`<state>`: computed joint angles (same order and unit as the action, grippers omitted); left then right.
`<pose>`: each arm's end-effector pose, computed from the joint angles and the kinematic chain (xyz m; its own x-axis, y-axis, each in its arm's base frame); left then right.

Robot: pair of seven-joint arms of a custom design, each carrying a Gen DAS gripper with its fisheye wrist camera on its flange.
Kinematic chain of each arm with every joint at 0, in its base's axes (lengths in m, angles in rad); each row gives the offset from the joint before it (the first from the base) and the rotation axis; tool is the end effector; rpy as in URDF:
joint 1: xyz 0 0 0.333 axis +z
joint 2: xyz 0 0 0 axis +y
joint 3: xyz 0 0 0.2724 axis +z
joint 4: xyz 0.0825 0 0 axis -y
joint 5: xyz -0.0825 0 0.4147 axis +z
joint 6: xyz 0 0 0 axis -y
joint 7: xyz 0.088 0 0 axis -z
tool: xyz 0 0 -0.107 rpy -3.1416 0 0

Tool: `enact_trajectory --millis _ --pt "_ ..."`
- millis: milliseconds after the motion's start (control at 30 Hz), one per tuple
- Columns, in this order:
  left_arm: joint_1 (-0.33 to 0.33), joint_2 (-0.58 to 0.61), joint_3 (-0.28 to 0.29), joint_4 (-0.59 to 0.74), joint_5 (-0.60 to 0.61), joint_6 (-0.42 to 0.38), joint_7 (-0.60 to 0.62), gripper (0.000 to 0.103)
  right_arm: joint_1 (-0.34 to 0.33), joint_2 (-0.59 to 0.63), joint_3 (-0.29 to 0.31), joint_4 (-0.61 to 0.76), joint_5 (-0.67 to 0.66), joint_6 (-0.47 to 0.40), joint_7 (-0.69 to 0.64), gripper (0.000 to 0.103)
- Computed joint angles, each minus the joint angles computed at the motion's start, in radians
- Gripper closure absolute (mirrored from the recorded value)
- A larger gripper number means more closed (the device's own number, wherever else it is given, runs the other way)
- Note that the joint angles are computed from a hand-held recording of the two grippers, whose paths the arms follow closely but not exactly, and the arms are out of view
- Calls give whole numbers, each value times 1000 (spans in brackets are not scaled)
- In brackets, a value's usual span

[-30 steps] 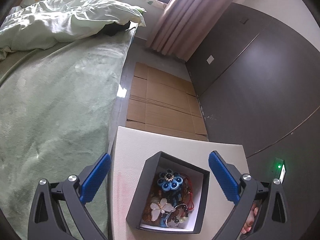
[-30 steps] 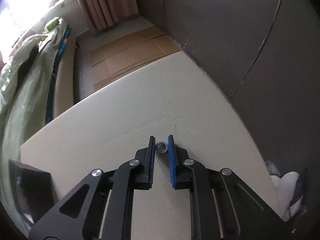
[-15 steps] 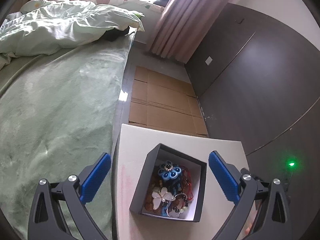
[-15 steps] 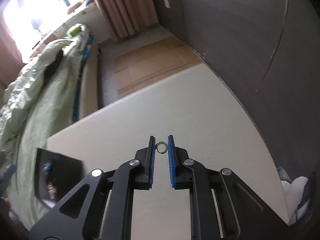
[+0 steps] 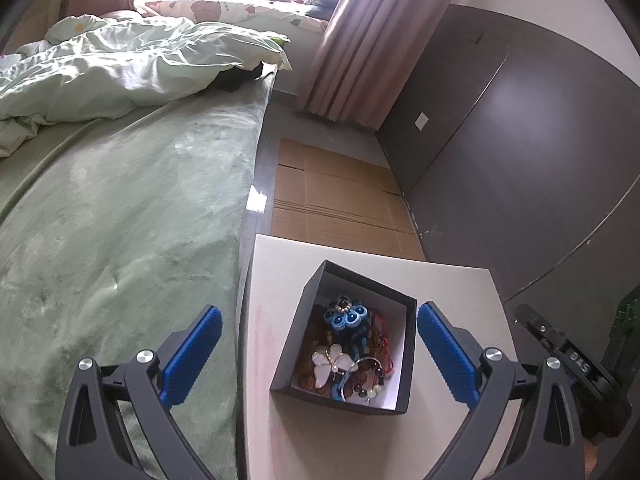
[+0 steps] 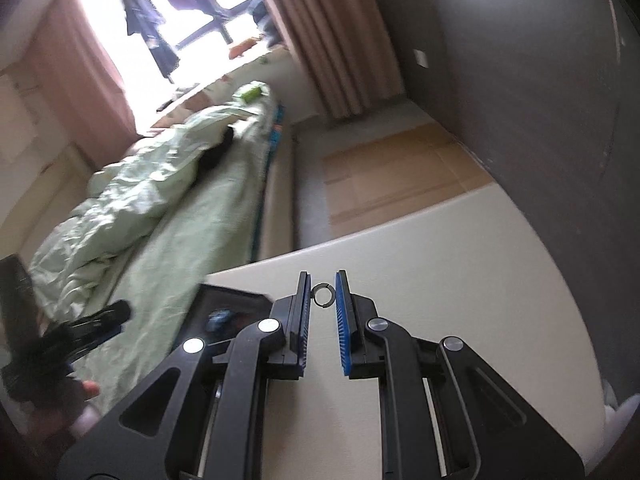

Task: Organize jewelry
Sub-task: 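Carry the silver ring over the black box and open the right gripper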

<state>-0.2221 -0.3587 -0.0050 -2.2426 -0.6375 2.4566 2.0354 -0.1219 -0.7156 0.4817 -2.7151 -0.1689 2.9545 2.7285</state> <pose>0.5198 -0.1200 0.5255 -0.3949 -0.8587 0.3266 -0.7828 0.1284 -0.6089 0.4142 0.1642 0.4683 -0.3375 -0.8282 -0.4474 -0.4764 0.5602 -0.6777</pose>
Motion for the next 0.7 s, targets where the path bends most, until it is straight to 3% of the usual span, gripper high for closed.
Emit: enact_trajectory --millis 300,400,700 --pt "1 -56 14 -44 23 11 8 8 18 40 27 25 40 133 -68 89" --pt "0 -67 27 -51 26 3 12 8 54 101 -1 43 88 184 -113 89" --pt "12 -51 36 -33 35 -18 18 8 45 243 27 124 193 241 -210 89"
